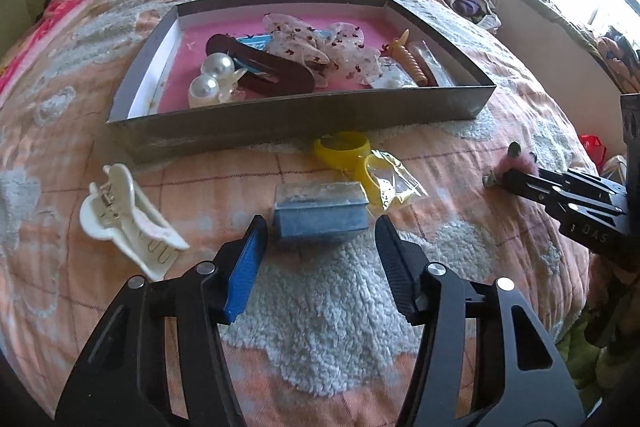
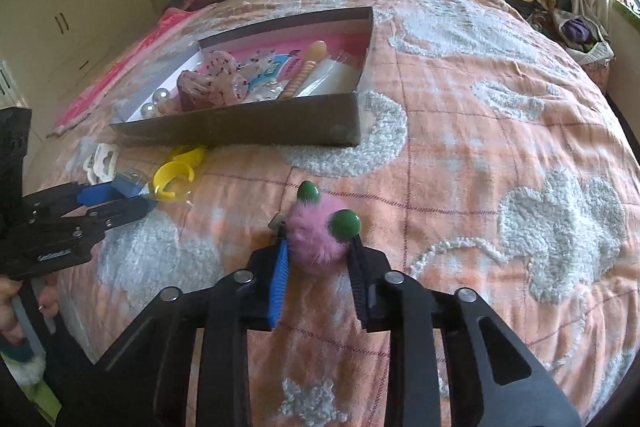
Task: Organize jewelry
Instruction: 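Grasp the blue-lidded clear box with the left tool while the right grasps the pink pom-pom, then carry the clear box and pink pom-pom over the pink box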
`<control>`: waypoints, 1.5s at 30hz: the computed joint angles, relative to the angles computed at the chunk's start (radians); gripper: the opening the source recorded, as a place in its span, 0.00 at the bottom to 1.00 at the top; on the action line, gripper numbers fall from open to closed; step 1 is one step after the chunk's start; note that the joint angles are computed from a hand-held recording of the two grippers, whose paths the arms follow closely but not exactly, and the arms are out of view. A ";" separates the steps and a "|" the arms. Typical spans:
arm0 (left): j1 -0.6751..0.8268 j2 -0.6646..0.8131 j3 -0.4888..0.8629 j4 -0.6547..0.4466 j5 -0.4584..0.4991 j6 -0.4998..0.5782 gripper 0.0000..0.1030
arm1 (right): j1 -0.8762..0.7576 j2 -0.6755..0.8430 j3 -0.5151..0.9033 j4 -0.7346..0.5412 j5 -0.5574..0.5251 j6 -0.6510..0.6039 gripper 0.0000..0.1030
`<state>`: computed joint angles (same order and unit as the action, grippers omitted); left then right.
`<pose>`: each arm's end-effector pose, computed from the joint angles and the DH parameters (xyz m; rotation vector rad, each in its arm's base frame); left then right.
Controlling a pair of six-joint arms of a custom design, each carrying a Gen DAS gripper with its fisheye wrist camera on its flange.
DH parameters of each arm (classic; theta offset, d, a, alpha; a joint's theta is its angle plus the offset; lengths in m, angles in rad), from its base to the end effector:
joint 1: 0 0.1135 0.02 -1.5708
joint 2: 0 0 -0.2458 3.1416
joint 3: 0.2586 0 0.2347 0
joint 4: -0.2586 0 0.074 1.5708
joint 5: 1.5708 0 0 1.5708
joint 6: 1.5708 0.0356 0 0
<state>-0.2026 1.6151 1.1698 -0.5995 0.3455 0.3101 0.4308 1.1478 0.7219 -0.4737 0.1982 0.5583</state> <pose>0.3066 -0.0753 0.2225 0.7686 2.4559 -0.4107 0.2012 0.0848 0.2133 0.2413 2.4437 0.1915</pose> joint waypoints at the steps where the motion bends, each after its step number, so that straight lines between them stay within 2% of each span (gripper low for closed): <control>1: -0.002 0.006 0.004 0.002 -0.003 0.000 0.43 | 0.005 -0.009 -0.003 -0.001 -0.001 0.002 0.24; 3: -0.002 0.019 0.014 0.002 -0.001 -0.001 0.36 | 0.020 -0.024 -0.004 -0.009 -0.002 0.011 0.23; 13: 0.047 -0.016 0.027 -0.031 0.064 0.024 0.36 | 0.184 -0.096 0.069 -0.106 0.084 0.064 0.23; 23: 0.142 -0.071 0.101 -0.080 0.104 0.046 0.36 | 0.277 -0.024 0.276 -0.175 0.150 0.029 0.23; 34: 0.228 -0.034 0.204 -0.098 0.120 0.044 0.36 | 0.268 0.114 0.443 -0.137 0.133 -0.060 0.23; 45: 0.272 0.058 0.374 -0.134 0.135 0.022 0.36 | 0.183 0.194 0.558 -0.101 0.105 -0.135 0.23</control>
<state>0.0696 1.6733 1.5441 -0.7333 0.4805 0.3319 0.6136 1.3421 1.2795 -0.5747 0.3028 0.4235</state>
